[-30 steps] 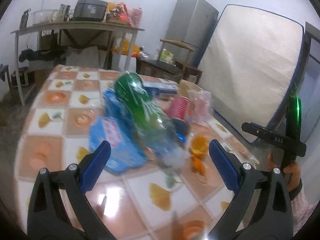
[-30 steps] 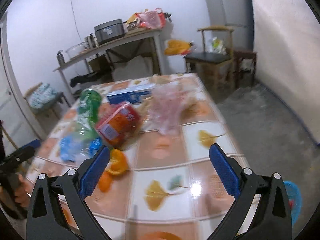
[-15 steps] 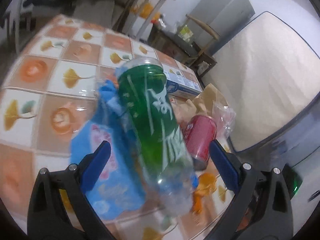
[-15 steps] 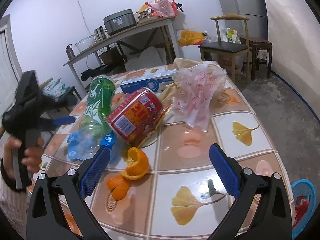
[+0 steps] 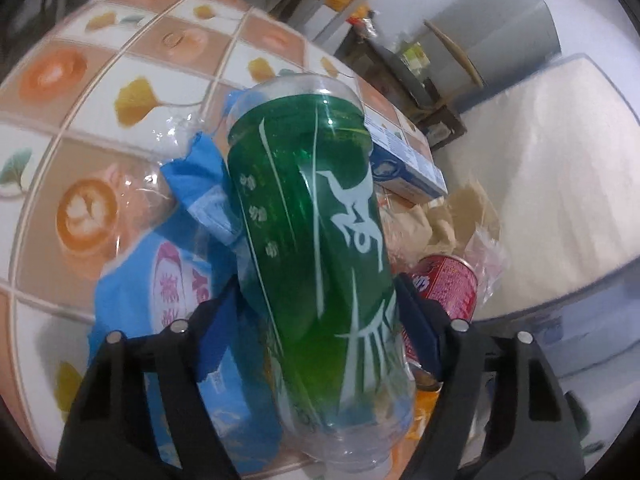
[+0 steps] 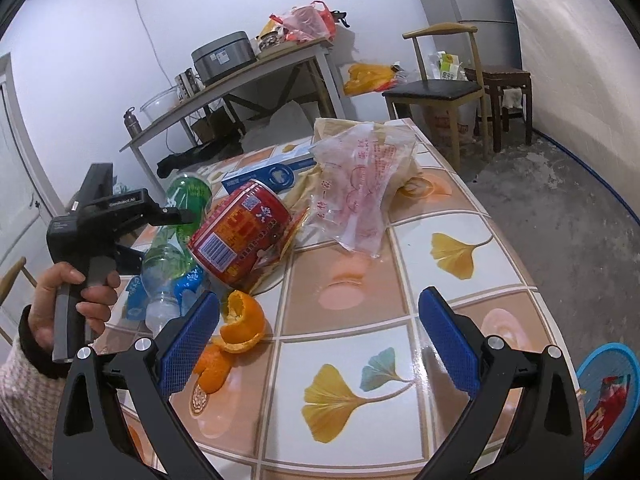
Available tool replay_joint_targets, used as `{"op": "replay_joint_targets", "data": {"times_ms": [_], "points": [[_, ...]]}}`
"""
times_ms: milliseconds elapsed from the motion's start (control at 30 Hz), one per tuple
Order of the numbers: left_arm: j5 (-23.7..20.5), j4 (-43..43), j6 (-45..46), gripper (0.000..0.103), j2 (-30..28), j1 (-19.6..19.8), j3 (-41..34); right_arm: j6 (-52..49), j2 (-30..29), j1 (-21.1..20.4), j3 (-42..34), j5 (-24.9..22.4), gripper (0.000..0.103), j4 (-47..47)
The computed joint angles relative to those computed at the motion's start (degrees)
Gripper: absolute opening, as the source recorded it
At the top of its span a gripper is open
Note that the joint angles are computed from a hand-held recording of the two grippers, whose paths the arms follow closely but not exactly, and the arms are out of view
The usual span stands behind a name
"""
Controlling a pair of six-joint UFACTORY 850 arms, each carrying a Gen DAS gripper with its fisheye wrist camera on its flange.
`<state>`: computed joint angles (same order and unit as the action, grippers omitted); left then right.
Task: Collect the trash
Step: 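Return to the table and grasp the green bottle with the left gripper, then lift the green bottle off the table with the left gripper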
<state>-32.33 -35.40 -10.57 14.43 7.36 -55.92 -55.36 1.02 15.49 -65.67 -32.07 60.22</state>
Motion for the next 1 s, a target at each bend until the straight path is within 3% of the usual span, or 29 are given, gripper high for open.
{"op": "replay_joint_targets", "data": {"times_ms": [267,367,533,800,900,1000], "points": [[-1.27,-13.59,7.96,0.069,0.54,2.54,2.58,1.31,0.23,-0.51,-0.58,-1.46,0.097,-0.48],[-0.89,-20.03,12.88,0.060,1.46,3.50,4.18,2.78,0.51,-0.03,-0.85,-1.45,0.097,-2.15],[-1.56,-26.10,17.65,0.059,3.48,4.98,6.64,5.51,1.01,1.13,-1.24,-1.05,0.097,-5.86],[-7.59,-30.84,23.75,0.059,7.62,8.53,9.19,8.02,1.21,2.08,-1.67,-1.51,0.097,-8.29],[-11.05,-29.40,25.30,0.059,9.19,9.94,9.18,8.39,1.23,2.53,-1.73,-1.47,0.097,-8.72],[-11.85,-25.32,23.88,0.059,9.81,9.72,8.62,8.59,1.15,2.89,-1.71,-1.59,0.097,-8.84]]}}
